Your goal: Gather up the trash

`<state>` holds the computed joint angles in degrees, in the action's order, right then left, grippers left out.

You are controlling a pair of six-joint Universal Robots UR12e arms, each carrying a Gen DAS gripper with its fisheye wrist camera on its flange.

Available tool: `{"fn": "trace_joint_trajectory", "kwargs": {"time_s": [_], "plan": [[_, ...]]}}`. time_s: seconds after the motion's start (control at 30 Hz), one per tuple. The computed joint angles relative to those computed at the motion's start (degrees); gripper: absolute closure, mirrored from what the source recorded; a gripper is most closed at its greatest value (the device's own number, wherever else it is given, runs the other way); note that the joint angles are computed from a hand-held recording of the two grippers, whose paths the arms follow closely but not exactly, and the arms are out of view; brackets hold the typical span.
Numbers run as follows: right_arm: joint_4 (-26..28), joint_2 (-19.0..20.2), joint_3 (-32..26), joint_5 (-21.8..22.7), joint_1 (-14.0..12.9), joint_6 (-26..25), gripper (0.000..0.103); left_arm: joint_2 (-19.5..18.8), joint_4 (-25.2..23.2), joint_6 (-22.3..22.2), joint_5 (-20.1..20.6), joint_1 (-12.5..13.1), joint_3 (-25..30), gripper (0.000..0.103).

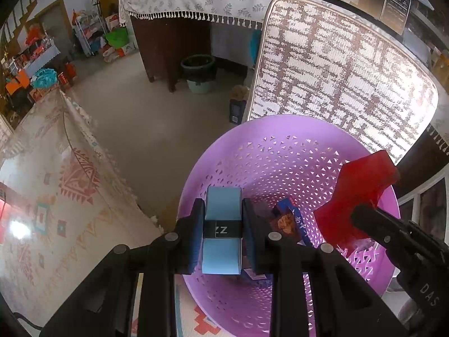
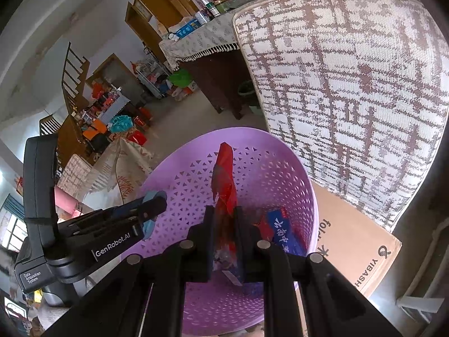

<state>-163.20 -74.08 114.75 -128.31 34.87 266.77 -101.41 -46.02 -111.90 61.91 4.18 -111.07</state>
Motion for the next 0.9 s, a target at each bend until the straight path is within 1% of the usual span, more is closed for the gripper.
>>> {"fn": "trace_joint_trajectory", "kwargs": {"time_s": [0.27, 0.33, 0.37, 0.4, 0.43, 0.47, 0.5, 0.53, 0.6, 0.63, 0.8, 0.9], "plan": [[0.45, -0.14, 0.05, -0.23, -0.08, 0.03, 0.089, -0.17, -0.92, -0.36, -0.51, -0.04, 0.16, 0.078], [0.49, -0.16, 0.08, -0.26, -0.16, -0.05, 0.088, -0.32, -2.01, -0.52, -0.97, 0.03, 0.58, 0.075], [0.19, -0.15, 0.15, -0.31, -0.21, -0.15, 0.087, -0.45, -4.28, -0.24, -1.50, 0.07, 1.23, 0.067], [0.02, -0.11, 0.16, -0.44, -0.22, -0.06, 0.087, -0.54, -6.97, 0.38, -2.04, 0.13, 1.91, 0.055], [0.06, -0.09, 0.12, -0.69, -0.21, 0.08, 0.084, -0.64, -10.16, 1.35, -2.65, 0.21, 2.69, 0.050], [0.19, -0.01, -0.03, -1.09, -0.12, 0.09, 0.081, -0.65, -12.04, 2.16, -3.00, 0.35, 3.10, 0.039], [0.38, 0.02, -0.12, -1.40, -0.05, 0.22, 0.073, -0.44, -13.30, 2.91, -3.29, 0.33, 3.17, 0.031], [0.45, 0.04, -0.18, -1.77, 0.04, 0.41, 0.066, -0.13, -13.22, 3.38, -3.45, 0.36, 2.87, 0.029], [0.29, -0.01, -0.12, -2.36, 0.17, 0.93, 0.066, 0.84, -8.82, 3.44, -4.00, 0.61, 1.06, 0.023], [0.05, -0.06, -0.04, -2.45, 0.20, 1.04, 0.065, 1.11, -8.16, 3.75, -4.54, 0.81, 0.70, 0.022], [0.22, -0.36, 0.04, -3.45, 0.54, 1.80, 0.065, 1.02, -12.82, 4.38, -6.31, 1.88, 2.25, 0.022], [0.79, -0.56, -0.17, -4.20, 0.94, 2.37, 0.065, 1.23, -12.05, 4.51, -6.39, 2.44, 1.99, 0.022]]}}
